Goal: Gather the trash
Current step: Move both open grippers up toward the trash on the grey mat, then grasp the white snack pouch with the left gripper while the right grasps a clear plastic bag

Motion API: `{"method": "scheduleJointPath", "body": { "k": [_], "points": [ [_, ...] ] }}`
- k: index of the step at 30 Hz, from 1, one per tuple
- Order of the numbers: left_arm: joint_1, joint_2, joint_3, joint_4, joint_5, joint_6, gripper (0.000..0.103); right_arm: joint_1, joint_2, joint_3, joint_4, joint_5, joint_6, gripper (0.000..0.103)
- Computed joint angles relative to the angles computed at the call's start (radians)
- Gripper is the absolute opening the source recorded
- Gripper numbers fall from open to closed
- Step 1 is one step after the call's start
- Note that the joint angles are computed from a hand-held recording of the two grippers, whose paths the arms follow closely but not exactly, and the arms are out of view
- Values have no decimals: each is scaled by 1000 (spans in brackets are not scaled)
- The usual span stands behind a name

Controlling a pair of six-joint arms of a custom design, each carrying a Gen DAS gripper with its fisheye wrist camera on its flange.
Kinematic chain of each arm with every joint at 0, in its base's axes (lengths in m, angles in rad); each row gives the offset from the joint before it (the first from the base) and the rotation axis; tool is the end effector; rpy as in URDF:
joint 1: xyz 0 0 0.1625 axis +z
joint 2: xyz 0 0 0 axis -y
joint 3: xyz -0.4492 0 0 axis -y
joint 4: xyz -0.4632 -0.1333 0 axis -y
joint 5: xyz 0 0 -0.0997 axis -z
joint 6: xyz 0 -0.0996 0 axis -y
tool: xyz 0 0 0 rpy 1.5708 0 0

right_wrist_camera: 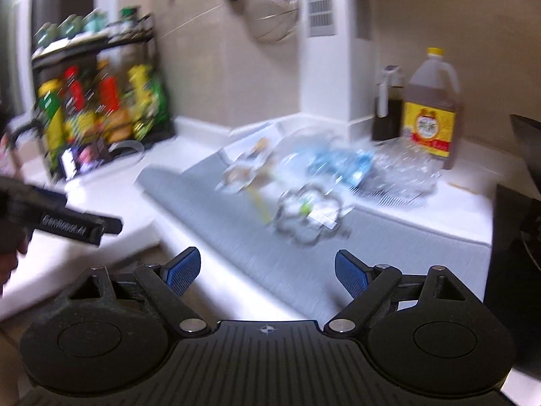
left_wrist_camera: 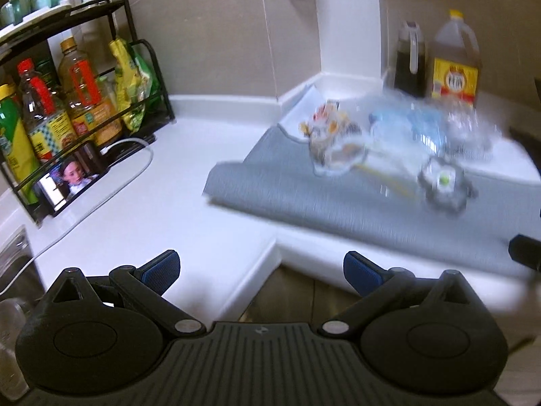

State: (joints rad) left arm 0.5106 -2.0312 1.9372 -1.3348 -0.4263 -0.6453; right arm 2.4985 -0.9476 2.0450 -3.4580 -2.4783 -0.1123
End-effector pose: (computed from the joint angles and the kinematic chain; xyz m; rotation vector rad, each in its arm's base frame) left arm -0.1998 -0.3686 0.5535 0.5320 2.0556 -0.9297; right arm 0.5027 -0.3082 0.1426 0.7298 -2.2063 1.3117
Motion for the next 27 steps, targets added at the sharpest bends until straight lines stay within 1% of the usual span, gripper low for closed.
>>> {"method": "scheduleJointPath", "body": {
  "k": [5,7,9,11,13,14,16,19,23,25,27],
  "points": [
    [88,99,2,-368,-23,189,103,-72,15,-57,-87,9,-11,90],
    [124,142,8,-532,-42,270,103,-102,29,-86,-100,8,-8,90],
    [157,186,9,-694,-79,347,103,-133,41,-110,-102,26,5,90],
    [196,242,-15,-803,-134,376,103,-162,52,-134,-80,52,35,90],
    [236,293,-43,-886,-201,384,103,-189,69,-162,-70,73,58,90],
    [256,318,-60,-905,-233,378,103,-201,77,-177,-60,82,72,91],
    [289,363,-88,-929,-272,357,103,-224,92,-206,-33,101,91,91],
    [324,414,-116,-942,-294,340,103,-251,110,-242,9,130,101,91],
    [357,465,-144,-960,-316,370,103,-274,129,-280,46,147,120,91],
    [373,485,-162,-937,-333,371,103,-283,136,-293,62,156,132,91],
    [390,499,-182,-907,-351,344,103,-289,140,-301,76,167,143,91]
  ]
}}
